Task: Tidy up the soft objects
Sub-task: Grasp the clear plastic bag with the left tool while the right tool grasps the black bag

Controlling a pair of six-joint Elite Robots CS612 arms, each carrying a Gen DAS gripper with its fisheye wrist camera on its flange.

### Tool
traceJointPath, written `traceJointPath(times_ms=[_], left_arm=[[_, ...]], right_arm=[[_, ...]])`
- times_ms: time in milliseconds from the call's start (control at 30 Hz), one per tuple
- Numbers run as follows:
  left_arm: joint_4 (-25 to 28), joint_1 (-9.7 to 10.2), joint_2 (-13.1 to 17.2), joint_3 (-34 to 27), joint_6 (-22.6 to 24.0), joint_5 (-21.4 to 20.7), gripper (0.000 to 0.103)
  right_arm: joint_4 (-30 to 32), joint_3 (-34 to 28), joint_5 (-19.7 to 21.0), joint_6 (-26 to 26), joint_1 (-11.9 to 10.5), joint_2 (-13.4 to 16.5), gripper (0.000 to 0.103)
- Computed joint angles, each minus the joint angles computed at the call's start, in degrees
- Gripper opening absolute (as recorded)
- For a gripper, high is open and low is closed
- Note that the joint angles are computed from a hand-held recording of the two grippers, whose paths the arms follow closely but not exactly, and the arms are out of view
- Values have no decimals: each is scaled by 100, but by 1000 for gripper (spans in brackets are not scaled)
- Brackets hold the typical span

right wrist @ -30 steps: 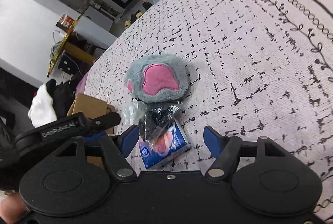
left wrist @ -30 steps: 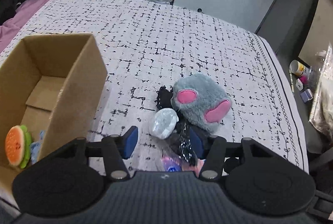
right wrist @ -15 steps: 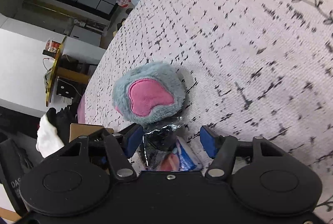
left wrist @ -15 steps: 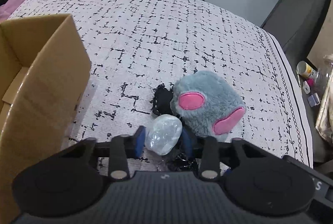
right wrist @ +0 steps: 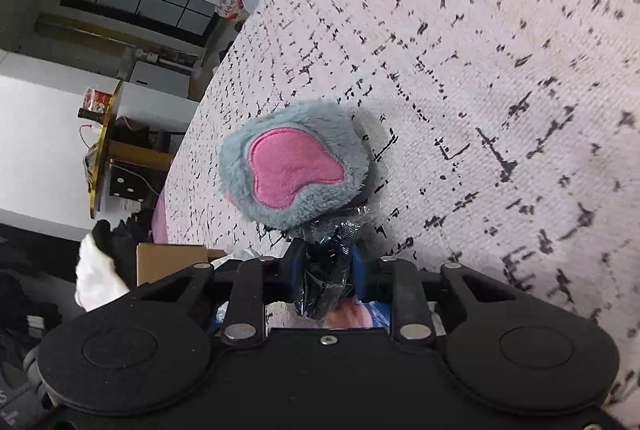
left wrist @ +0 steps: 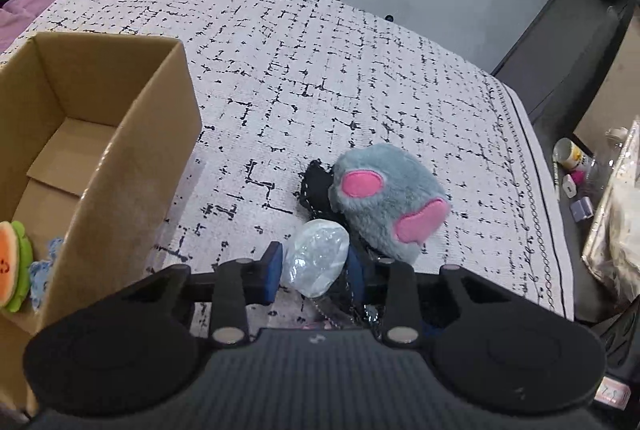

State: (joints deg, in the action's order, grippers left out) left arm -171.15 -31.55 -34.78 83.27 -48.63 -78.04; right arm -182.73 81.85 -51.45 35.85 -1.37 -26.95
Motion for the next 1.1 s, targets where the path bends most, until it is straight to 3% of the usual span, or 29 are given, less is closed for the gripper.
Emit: traceJointPath(times_ms=[567, 1100], left_arm=[[-573, -181, -574, 848, 83, 277, 33], [-1166, -189, -1072, 1579, 128, 446, 33]], right_arm=[[-942, 919, -526, -263, -42, -621, 23], [-1844, 1447, -821, -448, 63, -994, 23]])
